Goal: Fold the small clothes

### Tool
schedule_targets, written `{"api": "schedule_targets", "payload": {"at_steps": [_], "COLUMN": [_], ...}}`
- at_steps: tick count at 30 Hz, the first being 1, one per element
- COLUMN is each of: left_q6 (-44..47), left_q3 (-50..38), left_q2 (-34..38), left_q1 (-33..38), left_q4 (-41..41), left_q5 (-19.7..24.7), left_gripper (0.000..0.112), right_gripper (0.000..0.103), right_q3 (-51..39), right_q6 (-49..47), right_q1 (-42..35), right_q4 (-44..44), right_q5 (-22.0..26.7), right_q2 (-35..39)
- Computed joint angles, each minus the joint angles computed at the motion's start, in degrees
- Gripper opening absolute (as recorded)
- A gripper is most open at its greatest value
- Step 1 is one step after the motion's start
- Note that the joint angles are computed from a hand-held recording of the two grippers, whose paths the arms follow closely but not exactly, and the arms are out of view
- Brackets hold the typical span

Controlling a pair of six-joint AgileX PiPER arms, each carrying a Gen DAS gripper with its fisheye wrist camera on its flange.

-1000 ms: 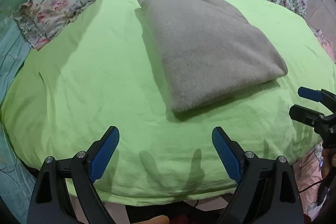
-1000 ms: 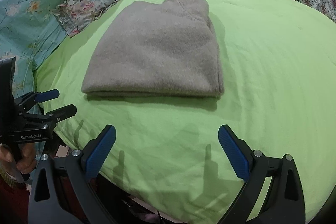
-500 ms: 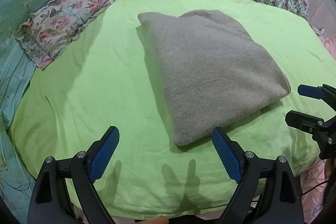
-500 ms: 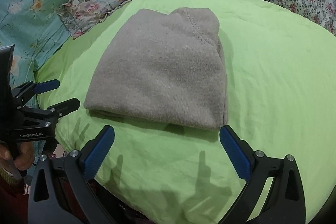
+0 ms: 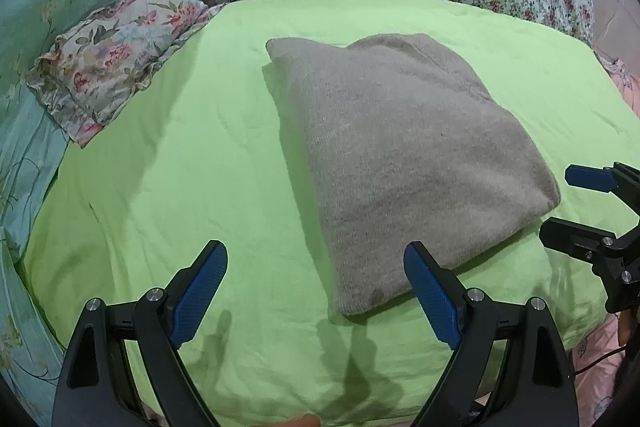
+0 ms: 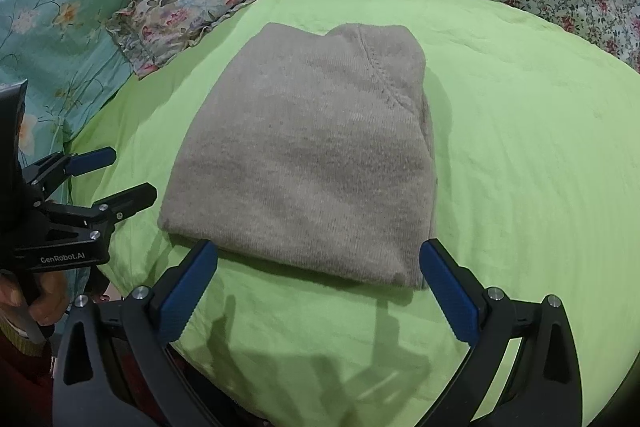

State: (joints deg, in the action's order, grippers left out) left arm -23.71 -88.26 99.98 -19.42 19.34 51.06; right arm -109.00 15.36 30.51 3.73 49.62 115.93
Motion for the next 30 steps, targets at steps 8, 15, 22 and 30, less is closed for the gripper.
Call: {"api": "schedule_targets", "payload": {"at_steps": [8,15,22,30], "left_q6": [0.88,0.72,0.95,0.60], "left_q3": [-2.82,-5.61,-7.70,-8.23], "left_q2": [1.80,3.62,5.15,5.36], "left_q1": [1.04,1.13,1.23,0.89], "left_q4": [-1.08,-1.32,-1.95,-1.89], "left_q5": [0.75,1.56,2.63,2.90], "left_gripper": [0.090,0.090,0.090,0.090], "right_gripper": [0.101,0.102,0.102,0.102], "right_q3": [-5.85,-12.37,-16.21,-16.80], "right_q6": [0.25,0.63,1.06,1.24], "right_q1": [-0.66,-0.80,-0.93,-0.85], "right_q4": [0.96,0.65,0.64,0.63], "right_q5": [2.75,5.83,7.72,8.02], "right_q2": [3.22,6.64,8.80,9.18]}}
